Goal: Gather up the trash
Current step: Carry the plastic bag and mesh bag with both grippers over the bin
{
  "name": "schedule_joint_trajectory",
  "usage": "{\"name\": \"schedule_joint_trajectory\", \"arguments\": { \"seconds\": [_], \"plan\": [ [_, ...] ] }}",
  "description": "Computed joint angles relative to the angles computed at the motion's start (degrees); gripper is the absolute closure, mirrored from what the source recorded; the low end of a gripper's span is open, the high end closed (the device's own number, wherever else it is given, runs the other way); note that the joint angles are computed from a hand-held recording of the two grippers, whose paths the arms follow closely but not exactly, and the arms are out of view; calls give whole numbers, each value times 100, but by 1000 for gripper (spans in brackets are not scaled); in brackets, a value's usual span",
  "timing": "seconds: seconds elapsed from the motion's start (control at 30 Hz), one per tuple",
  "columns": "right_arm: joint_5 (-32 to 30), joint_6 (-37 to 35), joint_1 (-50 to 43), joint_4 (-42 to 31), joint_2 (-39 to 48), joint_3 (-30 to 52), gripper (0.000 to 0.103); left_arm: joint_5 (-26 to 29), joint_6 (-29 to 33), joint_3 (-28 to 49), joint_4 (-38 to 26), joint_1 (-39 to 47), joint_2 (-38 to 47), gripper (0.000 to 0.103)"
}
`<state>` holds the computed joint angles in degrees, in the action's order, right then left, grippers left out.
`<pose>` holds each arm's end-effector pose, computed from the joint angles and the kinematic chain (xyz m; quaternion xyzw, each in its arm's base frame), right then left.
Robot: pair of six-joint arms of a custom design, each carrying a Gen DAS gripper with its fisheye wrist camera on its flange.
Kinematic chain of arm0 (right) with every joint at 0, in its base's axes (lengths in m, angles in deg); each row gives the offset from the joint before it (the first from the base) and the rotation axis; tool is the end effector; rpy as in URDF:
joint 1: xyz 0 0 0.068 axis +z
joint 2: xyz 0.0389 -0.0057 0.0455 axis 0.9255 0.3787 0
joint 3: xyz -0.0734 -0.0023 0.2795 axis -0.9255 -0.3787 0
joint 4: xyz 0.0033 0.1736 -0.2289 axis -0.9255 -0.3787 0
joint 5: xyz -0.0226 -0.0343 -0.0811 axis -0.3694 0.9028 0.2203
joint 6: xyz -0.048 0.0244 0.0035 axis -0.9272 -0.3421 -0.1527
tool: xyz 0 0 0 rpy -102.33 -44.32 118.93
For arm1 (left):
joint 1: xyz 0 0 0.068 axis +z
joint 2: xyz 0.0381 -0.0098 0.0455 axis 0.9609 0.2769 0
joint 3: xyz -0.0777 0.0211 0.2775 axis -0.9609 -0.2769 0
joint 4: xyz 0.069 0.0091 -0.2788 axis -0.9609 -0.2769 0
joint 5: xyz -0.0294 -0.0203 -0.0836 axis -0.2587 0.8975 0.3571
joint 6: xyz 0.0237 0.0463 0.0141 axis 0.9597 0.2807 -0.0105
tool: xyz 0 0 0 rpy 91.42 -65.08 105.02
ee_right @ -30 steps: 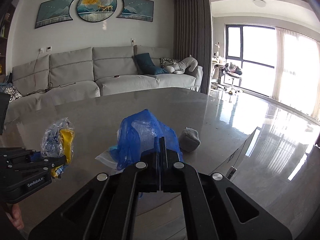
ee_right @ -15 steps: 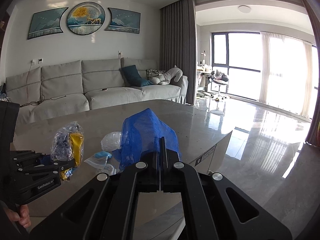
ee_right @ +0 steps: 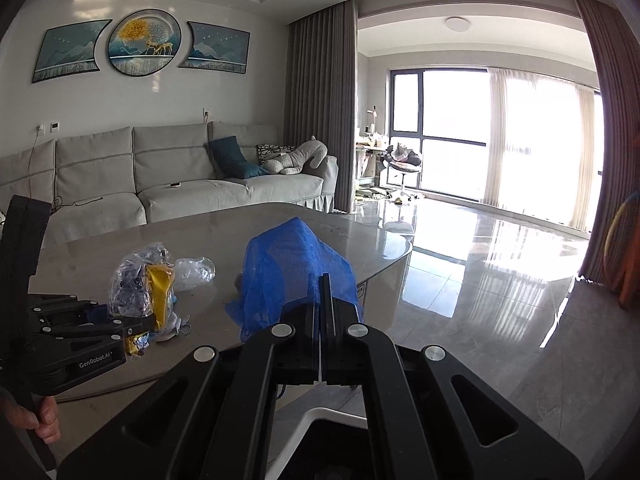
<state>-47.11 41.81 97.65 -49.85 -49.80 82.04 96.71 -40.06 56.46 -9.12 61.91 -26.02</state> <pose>0.1518 0.0643 0.2715 0.0250 0.8040 -0.0414 0.5927 0.2192 -0.0513 0.2517 0.1535 0.8825 -0.0878 0.4359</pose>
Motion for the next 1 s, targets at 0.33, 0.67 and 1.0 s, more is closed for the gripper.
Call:
{"name": "schedule_joint_trajectory", "arguments": {
  "seconds": [0.33,0.67,1.0],
  "plan": [
    [108,91,-313,-769,-987,-325,102,-355,-286,-28,94,-950,67,80],
    [-232,81,-919,-1495,-1898,-644,102,-881,-565,-250,520,-2104,293,80],
    [-672,47,-1508,-2091,-2588,-869,102,-1168,-735,-291,1159,-3013,1308,80]
  ]
}}
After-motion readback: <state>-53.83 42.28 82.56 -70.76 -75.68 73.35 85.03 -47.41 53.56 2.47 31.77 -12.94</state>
